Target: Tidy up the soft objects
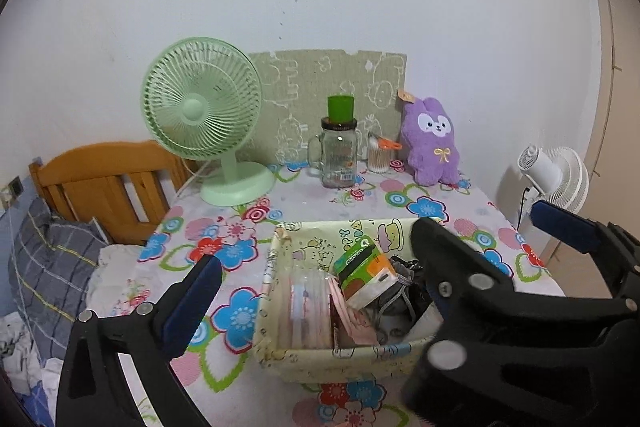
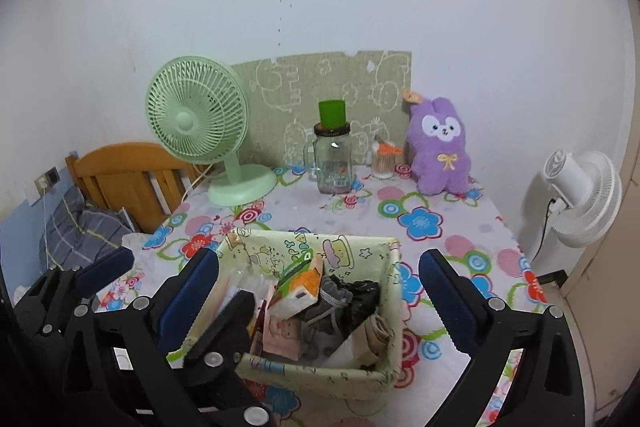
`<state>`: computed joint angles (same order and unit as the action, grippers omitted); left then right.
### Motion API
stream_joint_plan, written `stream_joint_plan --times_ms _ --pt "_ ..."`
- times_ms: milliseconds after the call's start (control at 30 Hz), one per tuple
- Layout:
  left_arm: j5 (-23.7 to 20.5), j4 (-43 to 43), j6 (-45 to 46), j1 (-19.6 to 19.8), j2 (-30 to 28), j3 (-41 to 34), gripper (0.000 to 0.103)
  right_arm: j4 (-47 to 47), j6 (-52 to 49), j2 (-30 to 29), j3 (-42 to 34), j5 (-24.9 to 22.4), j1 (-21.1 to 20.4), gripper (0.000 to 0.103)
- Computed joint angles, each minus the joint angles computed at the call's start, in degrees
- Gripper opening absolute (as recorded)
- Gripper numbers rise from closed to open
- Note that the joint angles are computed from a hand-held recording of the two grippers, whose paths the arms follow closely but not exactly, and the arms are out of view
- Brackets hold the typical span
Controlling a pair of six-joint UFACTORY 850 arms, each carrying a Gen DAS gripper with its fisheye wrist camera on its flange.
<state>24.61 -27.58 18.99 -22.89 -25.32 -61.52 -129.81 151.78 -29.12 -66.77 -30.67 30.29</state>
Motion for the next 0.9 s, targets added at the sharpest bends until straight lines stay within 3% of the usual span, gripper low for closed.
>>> stream_joint_plan --times_ms 567,900 --pt "9.01 -2.53 -1.74 -1.64 12.03 13.73 0.103 3.97 2.43 12.17 14.81 -11.87 4.2 0.103" --pt "12.34 -2.82 -2.79 -1.94 15.86 19.11 0.103 7.05 1.85 15.06 18.89 -14.43 6.36 0.103"
